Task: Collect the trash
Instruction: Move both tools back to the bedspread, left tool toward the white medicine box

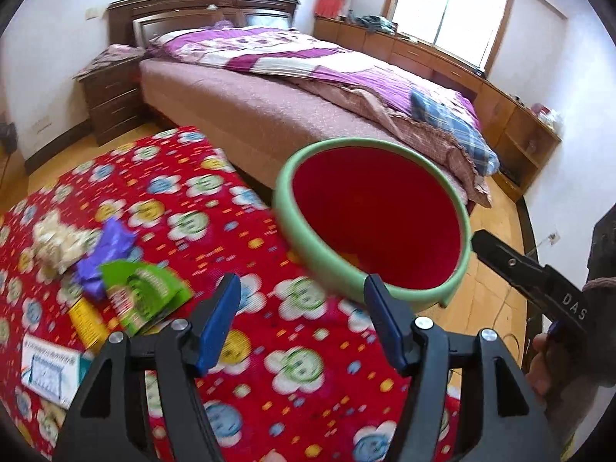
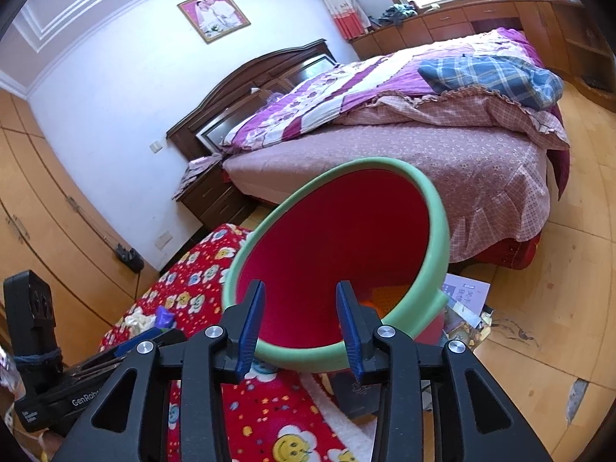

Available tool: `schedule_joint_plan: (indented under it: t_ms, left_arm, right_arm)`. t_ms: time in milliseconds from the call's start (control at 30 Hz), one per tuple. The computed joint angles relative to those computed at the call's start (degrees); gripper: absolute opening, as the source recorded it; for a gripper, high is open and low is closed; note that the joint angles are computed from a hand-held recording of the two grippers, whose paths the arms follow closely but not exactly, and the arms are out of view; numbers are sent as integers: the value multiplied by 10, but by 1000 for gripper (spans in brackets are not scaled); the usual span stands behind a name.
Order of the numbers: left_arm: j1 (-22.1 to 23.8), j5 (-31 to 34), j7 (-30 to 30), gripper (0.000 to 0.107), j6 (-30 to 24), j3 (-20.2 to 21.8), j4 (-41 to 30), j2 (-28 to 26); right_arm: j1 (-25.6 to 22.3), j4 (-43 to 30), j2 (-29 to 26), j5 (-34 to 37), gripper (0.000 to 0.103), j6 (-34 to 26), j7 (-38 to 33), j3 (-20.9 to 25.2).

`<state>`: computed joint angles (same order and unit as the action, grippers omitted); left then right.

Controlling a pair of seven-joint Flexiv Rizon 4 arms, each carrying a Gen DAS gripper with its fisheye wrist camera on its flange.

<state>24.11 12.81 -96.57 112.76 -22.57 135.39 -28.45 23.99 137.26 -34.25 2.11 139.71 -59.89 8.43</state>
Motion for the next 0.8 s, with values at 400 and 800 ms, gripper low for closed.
schedule_joint_plan:
  t_ms: [400,800]
  left_arm:
    - [51,26,-71,66,58,64,85,39]
    - [20,-4,-95,66,58,165,122,54]
  right_arm:
    - [37,9,16,10,43,-15,-17,9]
    - [69,5,19,12,43,-51,-31,14]
